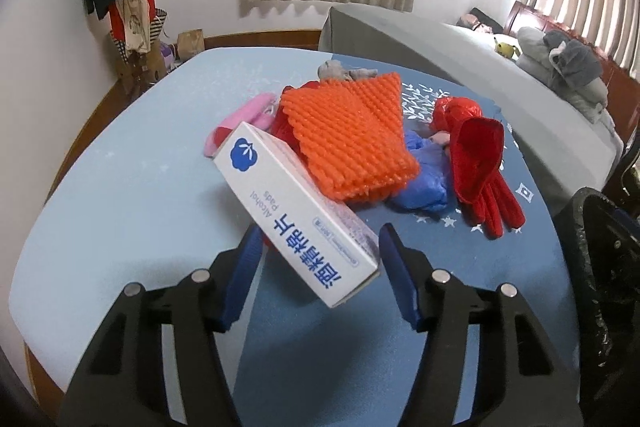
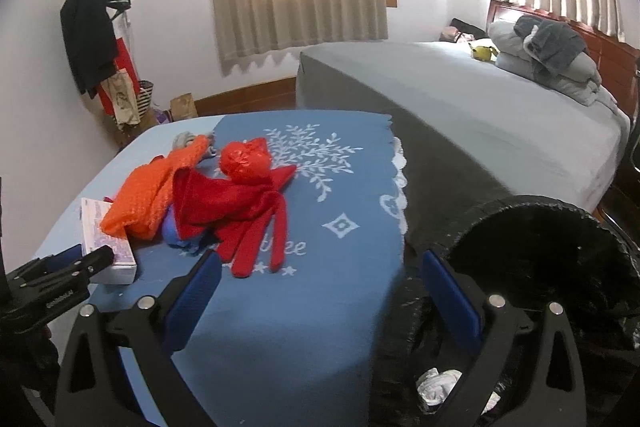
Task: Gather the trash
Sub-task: 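Grasp the white Alcohol Pads box with the left gripper, then grasp the red glove with the right gripper while the left gripper holds the box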
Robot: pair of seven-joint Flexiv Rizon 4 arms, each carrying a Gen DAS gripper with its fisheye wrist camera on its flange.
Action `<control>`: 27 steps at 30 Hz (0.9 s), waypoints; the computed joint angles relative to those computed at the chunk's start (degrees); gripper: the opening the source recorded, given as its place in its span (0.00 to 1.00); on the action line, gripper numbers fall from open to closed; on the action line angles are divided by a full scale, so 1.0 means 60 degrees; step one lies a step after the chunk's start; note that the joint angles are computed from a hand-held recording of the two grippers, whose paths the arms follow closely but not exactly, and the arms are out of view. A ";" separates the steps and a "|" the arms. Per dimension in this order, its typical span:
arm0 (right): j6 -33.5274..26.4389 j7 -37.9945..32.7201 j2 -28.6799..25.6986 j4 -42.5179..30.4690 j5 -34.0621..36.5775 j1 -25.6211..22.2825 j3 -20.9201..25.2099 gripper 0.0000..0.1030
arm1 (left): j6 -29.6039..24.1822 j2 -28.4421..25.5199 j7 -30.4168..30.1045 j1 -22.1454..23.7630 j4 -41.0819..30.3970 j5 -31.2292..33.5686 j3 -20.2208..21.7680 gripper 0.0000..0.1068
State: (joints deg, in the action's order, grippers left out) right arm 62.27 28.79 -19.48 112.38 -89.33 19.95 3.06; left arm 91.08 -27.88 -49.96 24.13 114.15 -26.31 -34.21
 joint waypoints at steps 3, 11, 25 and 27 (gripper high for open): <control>0.0019 -0.0171 -0.0089 -0.0114 0.0078 0.0030 -0.0009 0.95 | -0.0207 -0.0166 0.0098 0.0224 -0.0139 -0.0104 -0.0345 0.53; 0.0128 -0.0372 -0.0246 -0.0304 0.0228 0.0096 -0.0099 0.95 | -0.0218 -0.0349 0.0349 -0.0118 -0.0401 -0.0463 -0.0251 0.40; 0.1377 -0.0371 -0.1588 -0.1984 0.0245 0.0180 -0.0597 0.72 | 0.0084 -0.0617 0.0115 0.0690 -0.0579 0.0443 -0.0794 0.32; 0.1528 -0.0482 -0.1775 -0.2194 0.0427 0.0262 -0.0726 0.71 | 0.0140 -0.0634 0.0155 0.0746 -0.0575 0.0576 -0.0829 0.32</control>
State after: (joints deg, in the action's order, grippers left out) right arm 71.44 25.90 -30.14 99.21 -86.77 21.53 -1.29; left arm 91.92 -31.68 -49.03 28.61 110.70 -22.85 -39.18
